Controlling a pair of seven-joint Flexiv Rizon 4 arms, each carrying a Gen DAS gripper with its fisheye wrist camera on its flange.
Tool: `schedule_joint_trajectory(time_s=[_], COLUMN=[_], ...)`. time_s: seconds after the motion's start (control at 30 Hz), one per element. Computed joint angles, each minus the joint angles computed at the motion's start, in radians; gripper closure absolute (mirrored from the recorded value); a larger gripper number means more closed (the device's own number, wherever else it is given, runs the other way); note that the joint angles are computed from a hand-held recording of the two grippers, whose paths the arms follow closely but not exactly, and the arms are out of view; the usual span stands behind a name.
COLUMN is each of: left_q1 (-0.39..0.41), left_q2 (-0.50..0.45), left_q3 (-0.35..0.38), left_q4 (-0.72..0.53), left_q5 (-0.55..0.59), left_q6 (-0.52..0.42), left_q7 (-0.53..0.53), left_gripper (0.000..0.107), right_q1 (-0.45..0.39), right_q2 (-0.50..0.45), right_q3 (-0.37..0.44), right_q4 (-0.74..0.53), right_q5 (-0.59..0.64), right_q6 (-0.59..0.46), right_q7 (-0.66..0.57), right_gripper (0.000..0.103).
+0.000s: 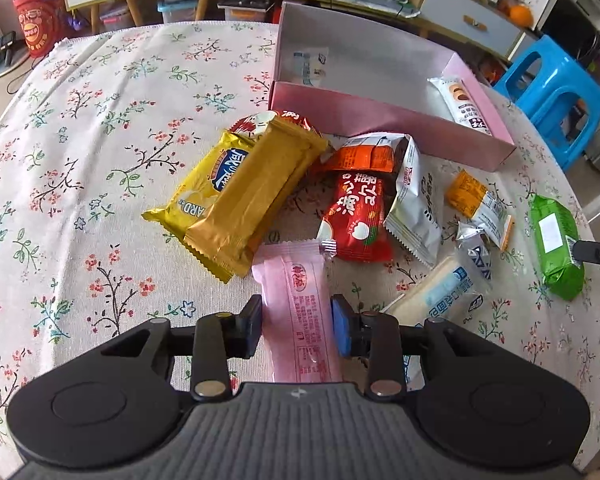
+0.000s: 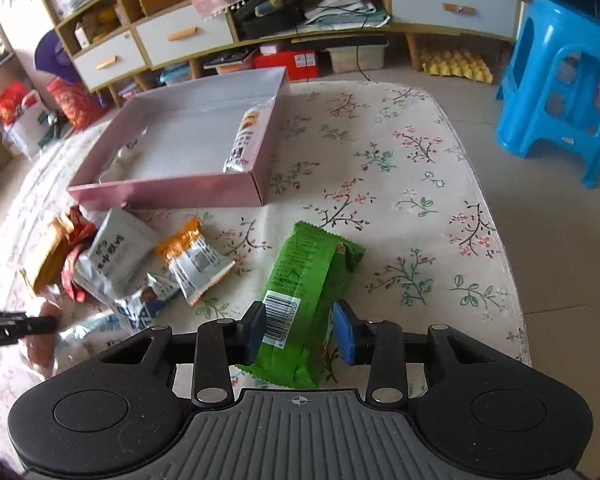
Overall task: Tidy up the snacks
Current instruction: 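Grasp green snack pack with right gripper while left gripper grasps pink bar, then carry green pack and pink bar into the pink box and release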
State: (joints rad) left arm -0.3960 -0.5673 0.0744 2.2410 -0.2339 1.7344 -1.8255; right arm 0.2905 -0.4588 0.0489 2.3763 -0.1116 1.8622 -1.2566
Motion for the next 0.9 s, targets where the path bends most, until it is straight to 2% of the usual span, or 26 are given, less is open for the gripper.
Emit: schedule_joint_trajectory(time_s=[0.07, 0.13, 0.2, 0.27, 0.43, 0.6, 0.7, 0.9], left_q1=[0.000, -0.005, -0.028, -0.050, -0.166, -0.248, -0.260, -0.216], left_q2=[0.002, 0.003, 0.003, 0.002, -0.013, -0.024, -0.023, -0.009], left_q3=[-0.002, 0.002, 0.025, 0.049, 0.163, 0.253, 0.275, 0.247], left_q4=[0.004, 0.004, 0.002, -0.001, -0.027, -0.060, -0.070, -0.077], left_q5=[-0.002, -0.003, -0.008, -0.011, -0.001, 0.050, 0.093, 0.154], left_q6=[0.003, -0.001, -0.013, -0.027, -0.068, -0.125, -0.145, -0.161], left_q7=[-0.006, -0.008, -0.014, -0.020, -0.048, -0.075, -0.096, -0.125], left_gripper=[0.069, 0.063, 0.061, 0.060, 0.062, 0.064, 0.067, 0.075], right_q1=[-0.042, -0.067, -0.070, -0.065, 0.111, 0.187, 0.211, 0.279], right_q2=[-0.003, -0.009, -0.014, -0.021, -0.036, -0.060, -0.068, -0.084], right_q3=[0.039, 0.063, 0.070, 0.071, -0.076, -0.143, -0.164, -0.224], right_q4=[-0.005, -0.012, -0.019, -0.026, -0.026, -0.038, -0.042, -0.042], right_q5=[-0.013, -0.022, -0.025, -0.028, 0.030, 0.067, 0.081, 0.109], right_q6=[0.006, 0.006, -0.002, -0.011, -0.024, -0.035, -0.034, -0.028], right_q7=[0.008, 0.023, 0.039, 0.052, 0.053, 0.058, 0.062, 0.055], right_gripper=[0.065, 0.055, 0.041, 0.037, 0.036, 0.036, 0.036, 0.037])
